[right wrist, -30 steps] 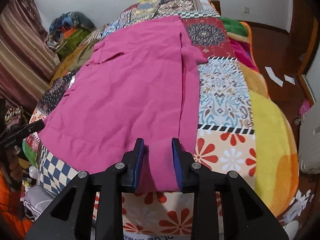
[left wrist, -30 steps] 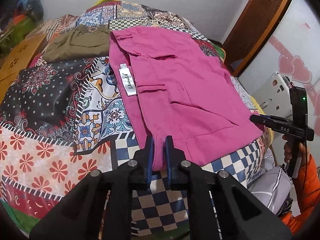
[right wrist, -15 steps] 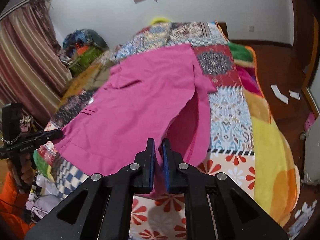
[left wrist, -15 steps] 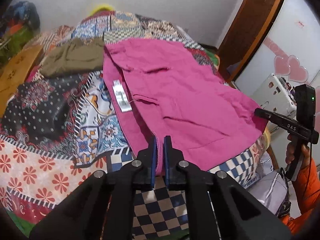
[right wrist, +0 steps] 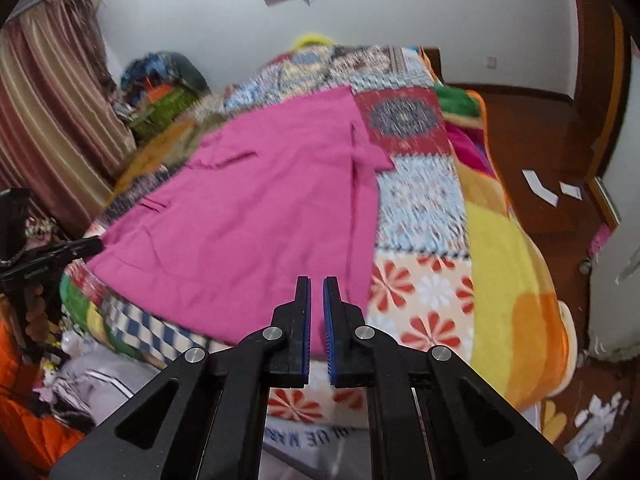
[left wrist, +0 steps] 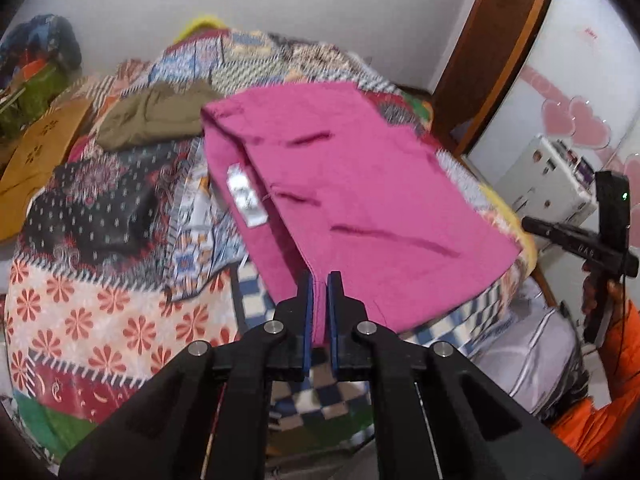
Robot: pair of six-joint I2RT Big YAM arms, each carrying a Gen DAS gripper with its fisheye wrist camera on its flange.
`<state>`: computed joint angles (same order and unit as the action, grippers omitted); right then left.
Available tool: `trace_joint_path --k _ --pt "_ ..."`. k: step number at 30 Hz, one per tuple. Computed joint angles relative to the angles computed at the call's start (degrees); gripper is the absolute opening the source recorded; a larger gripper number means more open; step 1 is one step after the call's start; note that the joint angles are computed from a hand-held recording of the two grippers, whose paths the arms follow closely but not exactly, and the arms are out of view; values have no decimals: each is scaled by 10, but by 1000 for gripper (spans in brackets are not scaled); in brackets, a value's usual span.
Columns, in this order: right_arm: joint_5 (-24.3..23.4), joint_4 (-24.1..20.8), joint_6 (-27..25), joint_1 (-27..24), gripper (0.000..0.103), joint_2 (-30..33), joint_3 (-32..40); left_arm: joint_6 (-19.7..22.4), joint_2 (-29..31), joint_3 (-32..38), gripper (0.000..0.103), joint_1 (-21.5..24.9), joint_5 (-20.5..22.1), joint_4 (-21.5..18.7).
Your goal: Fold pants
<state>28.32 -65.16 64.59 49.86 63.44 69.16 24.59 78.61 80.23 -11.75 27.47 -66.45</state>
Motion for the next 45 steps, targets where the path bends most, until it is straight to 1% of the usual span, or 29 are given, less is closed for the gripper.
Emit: trace_joint_path --k 1,2,5,7,9,11,12,14,15,17,21,25,27,30,32,33,35,38,40,41,42,44,45 --pt "-2 -5 -1 -4 6 2 2 0 4 0 6 1 -6 -5" --pt "-6 -4 -5 -10 6 1 2 -3 5 -1 7 1 -13 -2" --pt "-5 0 -23 -26 6 5 10 -10 -1 -4 9 1 -34 22" --pt "-1 -4 -47 -39 6 14 24 -16 1 5 17 2 -42 37" --pt "3 -3 -71 -55 8 23 37 -30 9 22 33 2 -50 58" --pt "8 1 -89 -64 13 29 45 -42 22 39 38 -1 -63 78" --pt "7 5 -105 -76 15 34 51 -49 29 47 40 -4 -68 85" --pt "6 12 -123 -92 22 41 59 -64 54 75 44 -8 -76 94" --pt "5 18 -131 -98 23 43 62 -70 66 89 46 -11 -82 99" --pt "-3 29 -155 -120 26 51 69 -84 95 116 46 -18 -98 110" --pt "-16 49 -205 -161 30 73 84 -104 164 188 46 -26 -115 110" --pt "-48 75 -257 -211 33 101 103 -120 237 271 48 -33 -131 103" --pt "-66 88 -283 -239 33 122 117 -127 278 320 53 -38 -148 98" --pt "-92 107 -314 -273 35 147 131 -136 342 397 58 -44 -170 83" --pt "-107 118 -332 -293 40 172 145 -141 390 457 58 -47 -178 61" --pt "-115 125 -342 -301 40 182 150 -144 413 488 58 -48 -180 46" --pt "-133 131 -355 -318 42 211 169 -147 452 541 58 -49 -178 17" --pt "-171 138 -366 -345 42 255 197 -143 520 637 58 -52 -163 -41" --pt "-192 138 -371 -357 42 276 213 -142 554 687 59 -53 -154 -70" --pt "-202 138 -373 -364 42 289 223 -143 564 701 62 -53 -151 -77" --pt "-212 138 -375 -369 42 299 231 -146 568 701 66 -54 -149 -73" --pt "-235 136 -376 -376 42 319 246 -145 580 718 68 -53 -144 -77" --pt "-248 142 -379 -378 42 322 247 -145 587 730 68 -53 -140 -84"
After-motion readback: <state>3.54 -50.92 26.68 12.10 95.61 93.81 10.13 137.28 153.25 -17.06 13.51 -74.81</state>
